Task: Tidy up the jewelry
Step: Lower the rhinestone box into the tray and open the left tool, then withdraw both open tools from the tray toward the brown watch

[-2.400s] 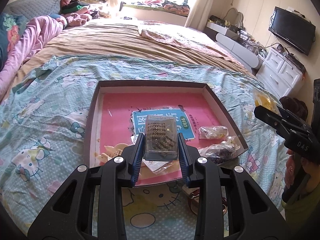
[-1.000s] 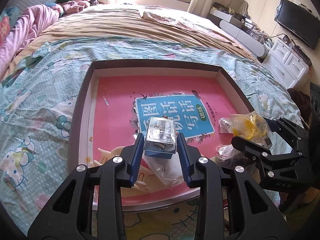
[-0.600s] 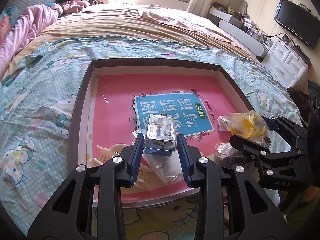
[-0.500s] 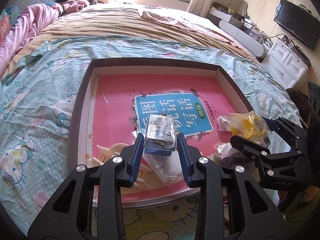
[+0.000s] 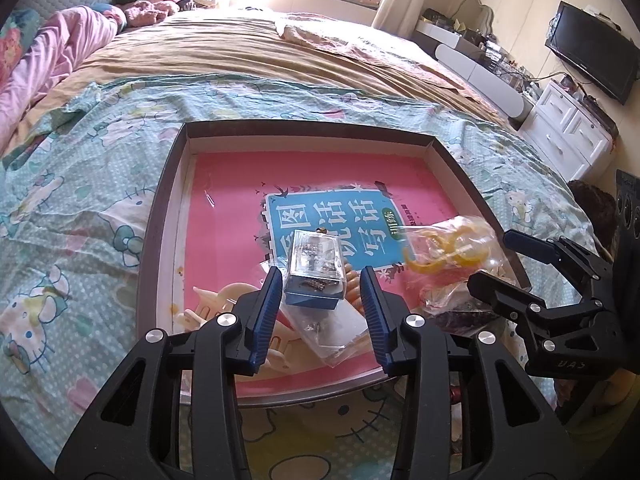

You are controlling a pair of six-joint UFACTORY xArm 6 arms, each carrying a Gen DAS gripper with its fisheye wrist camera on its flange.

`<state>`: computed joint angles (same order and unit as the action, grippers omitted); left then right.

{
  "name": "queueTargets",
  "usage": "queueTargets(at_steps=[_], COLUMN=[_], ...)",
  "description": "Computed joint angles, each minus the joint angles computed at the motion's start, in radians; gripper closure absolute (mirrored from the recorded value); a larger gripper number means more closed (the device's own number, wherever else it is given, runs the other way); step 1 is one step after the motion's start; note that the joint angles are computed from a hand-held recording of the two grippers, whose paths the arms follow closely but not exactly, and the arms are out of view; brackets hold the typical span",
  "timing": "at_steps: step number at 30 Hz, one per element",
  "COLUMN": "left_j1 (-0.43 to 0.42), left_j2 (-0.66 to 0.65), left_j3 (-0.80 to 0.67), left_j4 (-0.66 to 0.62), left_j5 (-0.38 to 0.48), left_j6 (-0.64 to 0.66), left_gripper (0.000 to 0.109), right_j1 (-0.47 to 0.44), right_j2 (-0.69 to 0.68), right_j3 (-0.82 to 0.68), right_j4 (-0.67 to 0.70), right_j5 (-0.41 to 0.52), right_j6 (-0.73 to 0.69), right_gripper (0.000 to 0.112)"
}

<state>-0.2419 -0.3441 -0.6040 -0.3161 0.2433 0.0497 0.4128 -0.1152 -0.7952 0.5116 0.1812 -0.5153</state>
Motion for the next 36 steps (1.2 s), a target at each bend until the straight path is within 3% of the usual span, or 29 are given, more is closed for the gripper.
queueTargets(at_steps=[8,15,19,36], left_j1=[-0.01,-0.019,-0.016,-0.016], left_j2=[-0.032,-0.089,-0.131,-0.311], left_j3=[0.01,0.036,0.056,0.135], left_j4=[0.024,0.02,0.08,0.293], left_j5=[0.004,-0.006,-0.009,0.04], left_j6=[-0.025,-0.047,-0.111,-0.309], left_gripper=[0.058,0.029,0.019,0.015], right_j1=[-0.009,-0.018,-0.019,-0.031], right_j2=[-0.064,-0.156,-0.209,-0.403], right_j3=[0.039,0.089,0.119,0.241], right_j4=[0.011,0.039,0.067,0.088], right_j5=[-0.013,-0.017,-0.015,0.018], right_j6=[0.001,-0.017,-0.039,-0.067], right_gripper=[0.019,0.016,0.016,0.016])
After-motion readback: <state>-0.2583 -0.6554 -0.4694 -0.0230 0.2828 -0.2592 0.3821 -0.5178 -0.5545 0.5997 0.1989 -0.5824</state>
